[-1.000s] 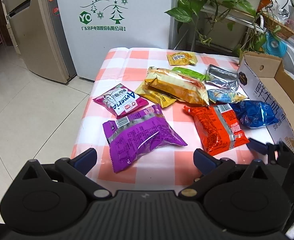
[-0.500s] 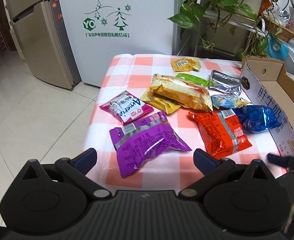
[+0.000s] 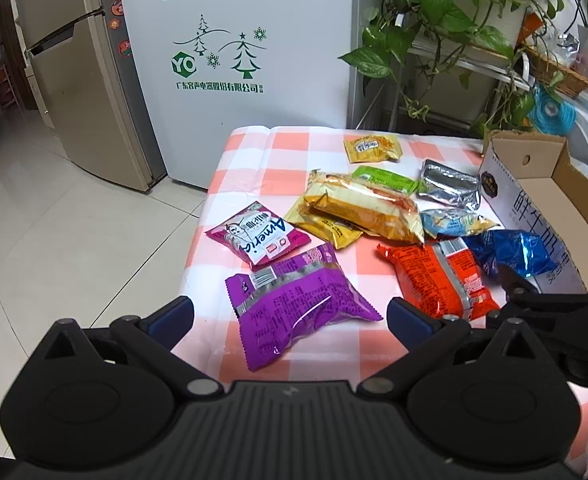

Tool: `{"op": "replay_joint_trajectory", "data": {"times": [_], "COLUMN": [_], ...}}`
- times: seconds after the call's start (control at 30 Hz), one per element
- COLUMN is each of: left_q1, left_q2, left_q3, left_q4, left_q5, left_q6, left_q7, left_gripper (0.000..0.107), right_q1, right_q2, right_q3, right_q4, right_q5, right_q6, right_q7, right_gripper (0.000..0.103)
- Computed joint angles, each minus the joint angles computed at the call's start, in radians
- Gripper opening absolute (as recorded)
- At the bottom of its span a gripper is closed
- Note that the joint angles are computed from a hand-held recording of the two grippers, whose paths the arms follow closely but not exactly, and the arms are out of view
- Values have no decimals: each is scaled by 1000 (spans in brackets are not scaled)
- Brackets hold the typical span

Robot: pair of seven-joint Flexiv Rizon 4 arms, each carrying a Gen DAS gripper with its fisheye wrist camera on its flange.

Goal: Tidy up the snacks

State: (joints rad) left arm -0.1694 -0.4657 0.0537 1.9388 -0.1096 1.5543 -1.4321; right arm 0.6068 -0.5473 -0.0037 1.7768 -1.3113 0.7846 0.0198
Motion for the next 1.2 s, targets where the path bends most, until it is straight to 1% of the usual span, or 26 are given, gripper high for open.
{"op": "replay_joint_trajectory", "data": {"times": [0.07, 0.13, 0.2, 0.3, 0.37, 0.47, 0.6, 0.67, 0.9, 1.2], "left_q1": [21, 27, 32, 49, 34, 3, -36, -45, -54, -74], "left_q2": [4, 8, 12, 15, 11, 2, -13, -16, -24, -30], "left_q3": [-24, -29, -33, -52, -34, 0, 47, 59, 79, 113], "left_q4": [2, 2, 2, 2, -5, -21, -47, -53, -71, -94], "left_q5": [-9, -14, -23, -47, -41, -21, 18, 37, 80, 138], "left_q6": [-2, -3, -6, -18, -24, -44, -82, -89, -109, -140], "left_q7": [12, 16, 14, 9, 0, -19, -57, -72, -123, -190], "left_gripper": [102, 102, 102, 102, 102, 102, 102, 102, 102, 101], "right_q1": [-11, -27, -31, -51, -57, -48, -62, -58, -24, -18], "right_q2": [-2, 6, 13, 24, 26, 29, 13, 9, 6, -1], "right_q3": [16, 26, 31, 36, 38, 18, 46, 45, 8, 3], "right_q4": [-18, -20, -22, -21, -24, -11, -20, -21, -24, -31], "right_q5": [53, 95, 137, 197, 248, 279, 428, 474, 493, 510], "right_q6": [13, 64, 86, 151, 185, 226, 250, 260, 262, 253], "right_q7": [-55, -84, -132, -196, -220, -171, -193, -212, -223, -256], "right_gripper": [103, 103, 103, 103, 103, 103, 103, 103, 103, 103]}}
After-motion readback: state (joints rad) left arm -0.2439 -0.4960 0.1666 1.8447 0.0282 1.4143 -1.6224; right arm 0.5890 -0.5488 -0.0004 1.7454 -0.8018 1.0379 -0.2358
